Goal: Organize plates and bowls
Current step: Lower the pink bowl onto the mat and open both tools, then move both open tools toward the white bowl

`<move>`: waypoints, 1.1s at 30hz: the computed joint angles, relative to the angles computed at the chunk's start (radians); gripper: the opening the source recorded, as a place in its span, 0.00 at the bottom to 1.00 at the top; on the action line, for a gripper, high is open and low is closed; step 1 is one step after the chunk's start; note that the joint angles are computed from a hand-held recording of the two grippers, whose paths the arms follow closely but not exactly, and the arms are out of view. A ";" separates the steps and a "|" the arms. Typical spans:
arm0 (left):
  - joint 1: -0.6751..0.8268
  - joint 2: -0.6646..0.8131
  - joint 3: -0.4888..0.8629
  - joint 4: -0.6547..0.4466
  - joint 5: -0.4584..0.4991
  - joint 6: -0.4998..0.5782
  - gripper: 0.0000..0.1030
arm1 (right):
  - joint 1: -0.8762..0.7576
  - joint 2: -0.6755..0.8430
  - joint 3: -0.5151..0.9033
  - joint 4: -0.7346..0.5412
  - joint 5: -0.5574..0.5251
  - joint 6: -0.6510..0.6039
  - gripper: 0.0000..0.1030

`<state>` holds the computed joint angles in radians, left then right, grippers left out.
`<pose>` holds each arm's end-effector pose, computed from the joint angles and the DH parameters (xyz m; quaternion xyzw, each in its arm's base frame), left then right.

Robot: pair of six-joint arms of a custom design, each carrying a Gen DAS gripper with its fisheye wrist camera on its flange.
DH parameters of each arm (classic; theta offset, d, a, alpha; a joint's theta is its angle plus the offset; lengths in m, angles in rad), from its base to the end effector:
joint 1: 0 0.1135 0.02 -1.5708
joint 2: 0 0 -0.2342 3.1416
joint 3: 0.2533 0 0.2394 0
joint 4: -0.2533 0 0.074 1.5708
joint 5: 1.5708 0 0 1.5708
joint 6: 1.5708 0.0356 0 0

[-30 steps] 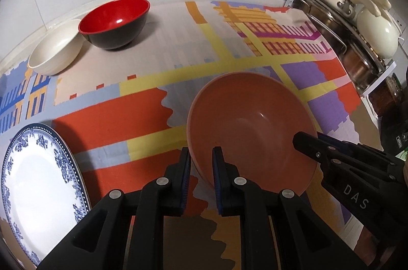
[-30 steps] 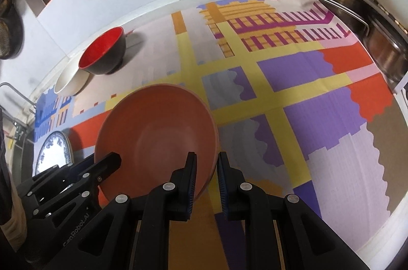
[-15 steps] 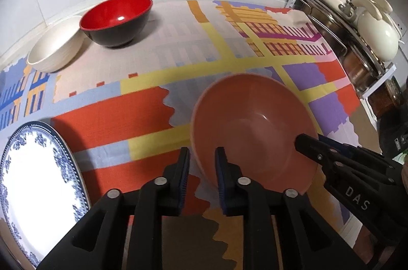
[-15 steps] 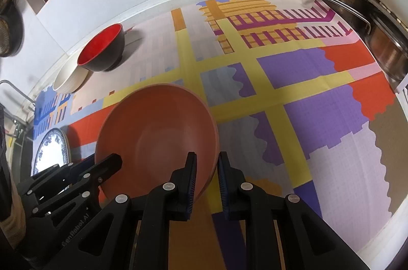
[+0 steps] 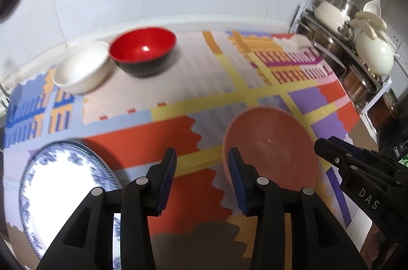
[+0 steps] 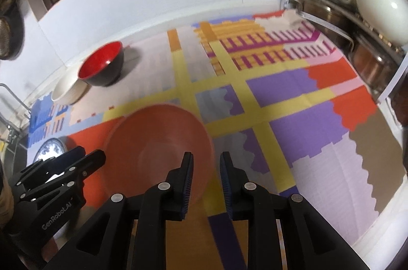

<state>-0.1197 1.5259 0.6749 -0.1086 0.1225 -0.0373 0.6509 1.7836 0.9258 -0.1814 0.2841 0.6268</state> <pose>0.2677 -0.0366 0.1232 0.0576 0.9503 -0.0817 0.2948 0.2616 0.1867 0.1131 0.0257 0.9555 0.0454 0.2902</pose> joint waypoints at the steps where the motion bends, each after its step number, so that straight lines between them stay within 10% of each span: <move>1: 0.020 -0.028 -0.009 -0.004 0.010 0.012 0.43 | 0.012 -0.009 0.006 -0.005 0.007 0.003 0.22; 14: 0.285 -0.199 -0.022 -0.086 0.137 0.175 0.47 | 0.162 0.024 0.163 -0.046 0.081 0.039 0.22; 33: 0.665 -0.081 0.142 -0.117 0.284 0.446 0.47 | 0.295 0.339 0.616 -0.104 0.086 0.095 0.22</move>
